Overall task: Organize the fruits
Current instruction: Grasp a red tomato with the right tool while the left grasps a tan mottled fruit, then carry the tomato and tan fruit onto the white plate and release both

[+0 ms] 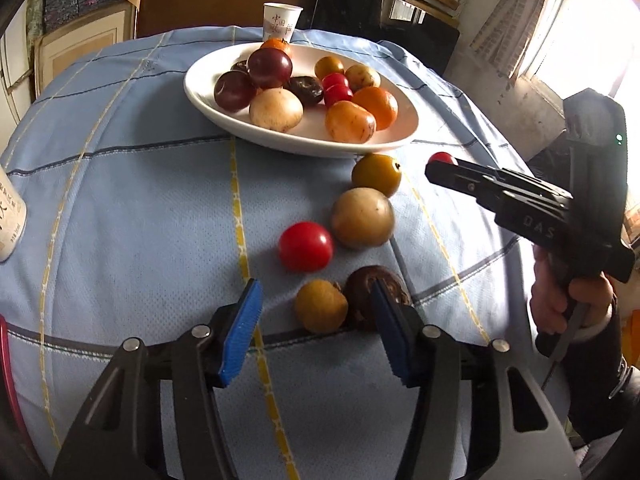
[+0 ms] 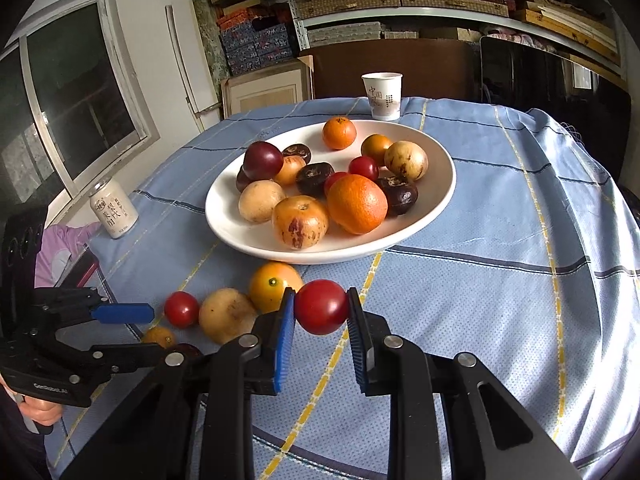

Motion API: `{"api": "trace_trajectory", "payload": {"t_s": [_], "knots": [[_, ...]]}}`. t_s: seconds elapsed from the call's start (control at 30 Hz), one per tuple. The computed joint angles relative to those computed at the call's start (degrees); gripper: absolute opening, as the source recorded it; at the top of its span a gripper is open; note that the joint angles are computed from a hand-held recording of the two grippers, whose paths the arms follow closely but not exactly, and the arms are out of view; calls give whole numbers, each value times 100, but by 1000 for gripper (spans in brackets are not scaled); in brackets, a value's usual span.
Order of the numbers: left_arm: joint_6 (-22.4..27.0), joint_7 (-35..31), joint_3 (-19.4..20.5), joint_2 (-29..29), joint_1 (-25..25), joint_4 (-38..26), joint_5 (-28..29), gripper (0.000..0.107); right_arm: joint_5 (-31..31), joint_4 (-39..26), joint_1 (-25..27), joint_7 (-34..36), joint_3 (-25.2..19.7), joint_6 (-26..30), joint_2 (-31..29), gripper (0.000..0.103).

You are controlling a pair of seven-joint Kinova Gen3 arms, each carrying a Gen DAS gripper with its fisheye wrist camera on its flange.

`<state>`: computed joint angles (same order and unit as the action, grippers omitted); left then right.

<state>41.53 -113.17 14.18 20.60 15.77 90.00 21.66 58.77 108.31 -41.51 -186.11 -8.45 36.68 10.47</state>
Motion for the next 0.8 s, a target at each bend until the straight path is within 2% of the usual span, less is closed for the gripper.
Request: {"api": "trace_trajectory", "payload": {"t_s": [0.1,0.13,0.17,0.37,0.53,0.6,0.7,0.8], "knots": [[13,-193,82,-19,-117,76,156,49,-56,-10,6,43,-9,3,12,26],[57,-335,140,-14,-200,86,282,39,-89,-18,12,84,-10,4,20,26],[125,-460,193,-3,-278,81,404,36,-100,-19,12,104,-5,2,25,26],[181,-521,101,12,-237,79,520,36,-136,-35,-5,158,17,3,39,26],[828,-542,149,344,-558,-253,1013,36,-182,-49,-4,210,30,-11,64,26],[916,-567,144,408,-613,-288,1151,36,-195,-55,-14,237,36,-12,72,26],[643,-500,30,270,-428,-163,1004,28,-133,-56,-58,174,52,9,70,26],[286,-283,-64,127,-234,-23,727,27,16,5,-83,-17,61,1,26,26]]}}
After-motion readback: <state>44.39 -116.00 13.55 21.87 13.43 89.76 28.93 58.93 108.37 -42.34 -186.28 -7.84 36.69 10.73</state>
